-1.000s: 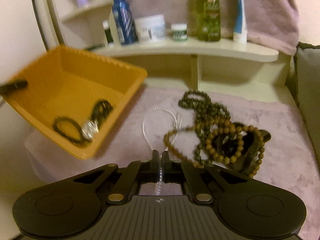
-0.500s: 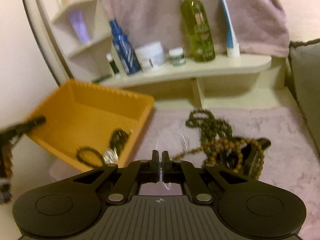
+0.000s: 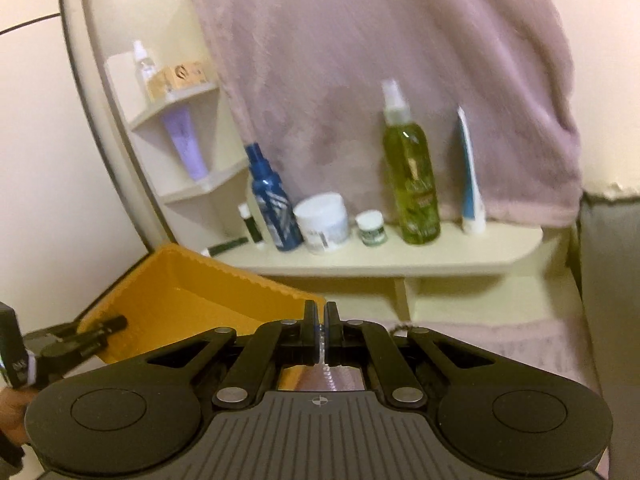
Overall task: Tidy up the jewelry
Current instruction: 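Lift the pearl necklace into the orange tray and open the right tool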
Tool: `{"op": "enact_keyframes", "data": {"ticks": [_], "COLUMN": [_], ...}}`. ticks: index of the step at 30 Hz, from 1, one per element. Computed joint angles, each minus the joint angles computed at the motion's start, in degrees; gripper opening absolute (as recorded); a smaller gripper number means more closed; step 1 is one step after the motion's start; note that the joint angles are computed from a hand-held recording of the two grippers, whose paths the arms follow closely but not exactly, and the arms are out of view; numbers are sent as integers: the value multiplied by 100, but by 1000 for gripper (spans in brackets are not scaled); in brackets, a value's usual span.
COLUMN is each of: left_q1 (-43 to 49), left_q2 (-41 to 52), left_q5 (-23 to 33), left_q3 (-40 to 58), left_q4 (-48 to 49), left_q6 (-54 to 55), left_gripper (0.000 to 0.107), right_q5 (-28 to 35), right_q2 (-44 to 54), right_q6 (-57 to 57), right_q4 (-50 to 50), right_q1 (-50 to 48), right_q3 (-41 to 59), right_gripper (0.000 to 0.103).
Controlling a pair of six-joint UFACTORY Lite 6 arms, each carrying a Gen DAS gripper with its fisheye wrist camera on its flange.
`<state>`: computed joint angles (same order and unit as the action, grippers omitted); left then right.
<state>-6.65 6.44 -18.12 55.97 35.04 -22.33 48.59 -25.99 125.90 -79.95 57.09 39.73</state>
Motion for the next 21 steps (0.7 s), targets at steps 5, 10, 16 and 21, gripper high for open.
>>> {"op": "enact_keyframes", "data": {"ticks": [5,10,16,21], "left_q1": [4,31,74,88], "left_q2": [3,-21,-19,-10], "left_q5": [-15,-80,-83,-95], "left_q3": [11,-32,-17,1], "left_q4": [78,169,387,499], "left_q6": [-64,-133,-323,-427], "left_gripper": [14,14,14,14], "right_q5": [-129,-346,-636,-884], "right_q2": [178,396,804,1169], "right_q6": [-556,-900,-1006,-778], "right_q4": [35,-89,-240,-589], "right_q1": [-104,-305,-492,-580], "right_q3": [572,1085,1595,1985], "right_gripper": [2,2,2,2]}}
